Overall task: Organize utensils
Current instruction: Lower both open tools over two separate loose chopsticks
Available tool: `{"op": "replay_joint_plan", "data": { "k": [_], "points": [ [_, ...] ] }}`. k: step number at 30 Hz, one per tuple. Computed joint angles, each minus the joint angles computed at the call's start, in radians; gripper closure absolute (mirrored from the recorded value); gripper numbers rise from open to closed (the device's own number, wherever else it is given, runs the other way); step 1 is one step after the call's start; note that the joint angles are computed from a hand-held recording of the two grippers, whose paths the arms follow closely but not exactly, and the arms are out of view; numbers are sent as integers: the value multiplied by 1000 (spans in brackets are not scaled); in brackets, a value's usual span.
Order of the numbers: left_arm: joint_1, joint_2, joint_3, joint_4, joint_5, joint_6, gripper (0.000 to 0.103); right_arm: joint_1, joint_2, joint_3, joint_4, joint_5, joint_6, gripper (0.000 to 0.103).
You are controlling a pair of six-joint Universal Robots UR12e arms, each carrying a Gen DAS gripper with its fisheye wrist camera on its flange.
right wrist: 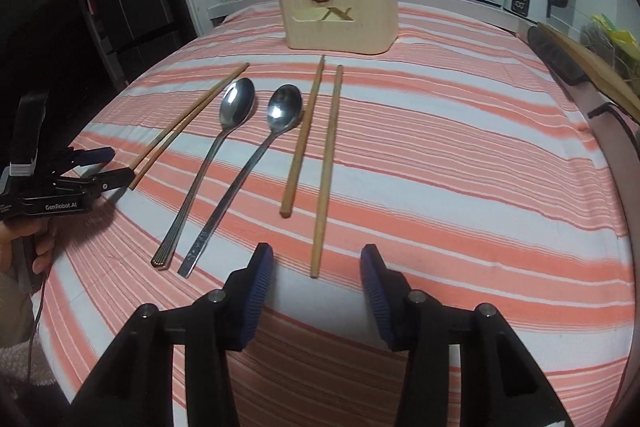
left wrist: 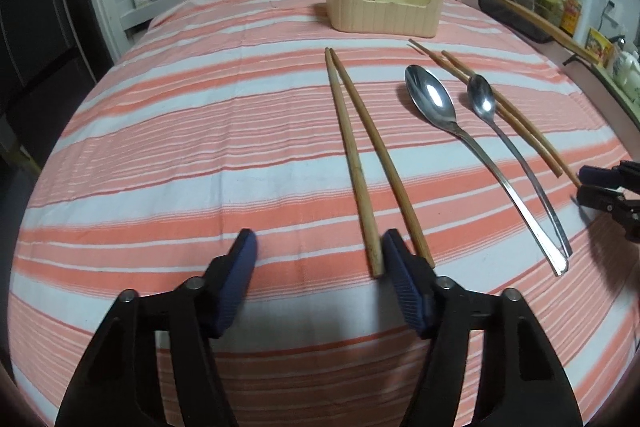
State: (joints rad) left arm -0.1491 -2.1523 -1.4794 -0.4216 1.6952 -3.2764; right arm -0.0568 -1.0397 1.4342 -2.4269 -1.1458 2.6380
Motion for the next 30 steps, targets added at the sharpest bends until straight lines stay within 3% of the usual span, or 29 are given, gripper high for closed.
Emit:
{"op": "replay_joint_plan", "data": {
  "k": [1,2,3,7,11,15,16,17,18,19,20,22,25,30],
  "points": [
    [-2,-2,3,3,1,5,67,7,3,-3,-8,-22,-5,75],
    [-4,-4,6,6,4,9,89,12,6,-6,-20,-44,4,92],
    [-8,-7,10,5,18,12,95,11,9,-12,-15,-46,19,97],
    [-5,-6,6,14,35,-24,98,3,15,-10,-57,-70,85,97],
    [20,4,-10,13,53,-151,98,-3,17,-1,-133,-189,136,97],
    [36,7,-13,6,57,-170,97,-19,25,-3,-172,-262,162,96],
    [37,7,-12,4,50,-162,92,-22,25,-2,-178,-258,160,95],
    [40,7,-12,6,37,-150,75,-26,25,-3,-174,-249,154,90],
    [40,7,-12,4,29,-137,60,-27,25,-3,-172,-242,150,71],
    [38,6,-9,-5,35,-130,29,-30,24,1,-179,-234,149,60],
    [35,5,-8,-8,47,-122,13,-30,23,4,-186,-230,147,45],
    [32,3,-2,-32,54,-97,13,-26,26,-1,-174,-232,133,44],
    [31,0,10,-83,64,-86,1,-24,29,-7,-153,-229,129,44],
    [37,3,1,-73,46,-102,0,-32,31,-11,-138,-200,145,43]
  ]
}}
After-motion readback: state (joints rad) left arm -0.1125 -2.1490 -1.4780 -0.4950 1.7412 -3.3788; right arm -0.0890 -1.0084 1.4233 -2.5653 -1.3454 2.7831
